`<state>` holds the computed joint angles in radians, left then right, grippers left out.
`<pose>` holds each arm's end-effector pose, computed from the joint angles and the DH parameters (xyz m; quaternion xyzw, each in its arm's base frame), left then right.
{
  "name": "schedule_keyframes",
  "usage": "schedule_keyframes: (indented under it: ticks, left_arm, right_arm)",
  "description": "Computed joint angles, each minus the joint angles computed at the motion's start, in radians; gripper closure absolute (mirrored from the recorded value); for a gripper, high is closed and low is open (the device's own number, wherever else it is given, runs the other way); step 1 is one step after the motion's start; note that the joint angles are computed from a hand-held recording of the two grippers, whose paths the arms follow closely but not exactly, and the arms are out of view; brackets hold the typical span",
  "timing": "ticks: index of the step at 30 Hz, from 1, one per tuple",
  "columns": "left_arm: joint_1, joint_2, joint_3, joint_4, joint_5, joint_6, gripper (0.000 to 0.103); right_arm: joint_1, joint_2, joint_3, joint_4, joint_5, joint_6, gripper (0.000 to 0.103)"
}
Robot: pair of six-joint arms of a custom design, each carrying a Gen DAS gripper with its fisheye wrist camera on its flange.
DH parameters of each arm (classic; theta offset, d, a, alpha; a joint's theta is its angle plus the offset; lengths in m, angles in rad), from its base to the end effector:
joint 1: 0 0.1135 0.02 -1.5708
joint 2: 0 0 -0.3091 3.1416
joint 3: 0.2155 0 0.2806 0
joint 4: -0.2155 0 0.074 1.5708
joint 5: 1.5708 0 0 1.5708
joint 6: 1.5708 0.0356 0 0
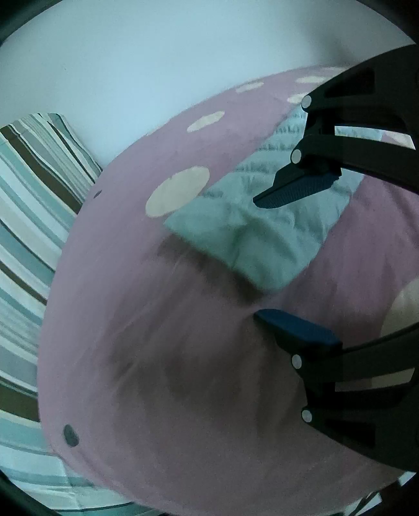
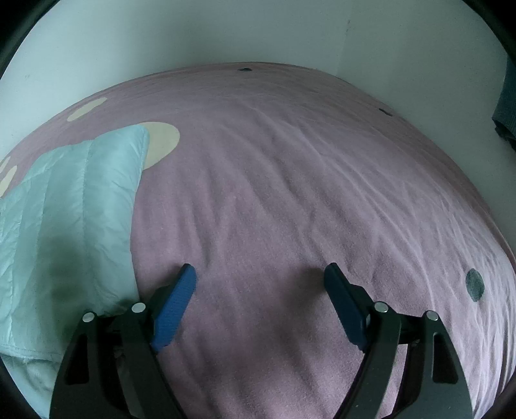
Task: Fold large clothes
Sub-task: 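Move the left gripper to the other sleeve cuff and close on it, then lift the sleeve with the left gripper and fold it across the jacket body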
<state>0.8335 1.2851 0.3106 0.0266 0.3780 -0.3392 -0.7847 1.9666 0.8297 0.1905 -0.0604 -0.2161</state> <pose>0.1435 0.1384 0.1300 -0.4694 0.8106 -0.0998 0.3356 0.2654 -0.2620 0.0864 0.2579 0.9156 -0.1221 0.2832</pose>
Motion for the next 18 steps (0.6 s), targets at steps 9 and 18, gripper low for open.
schedule_keyframes:
  ticks: [9,18]
  left_arm:
    - [-0.062,0.056,0.022,0.030,0.010,-0.027,0.052]
    - [-0.071,0.067,0.024,0.027,-0.021,-0.025,0.095]
  right_arm:
    - [0.001,-0.002,-0.002,0.001,0.002,-0.001,0.022]
    - [0.001,-0.002,-0.004,0.006,0.007,-0.004,0.022]
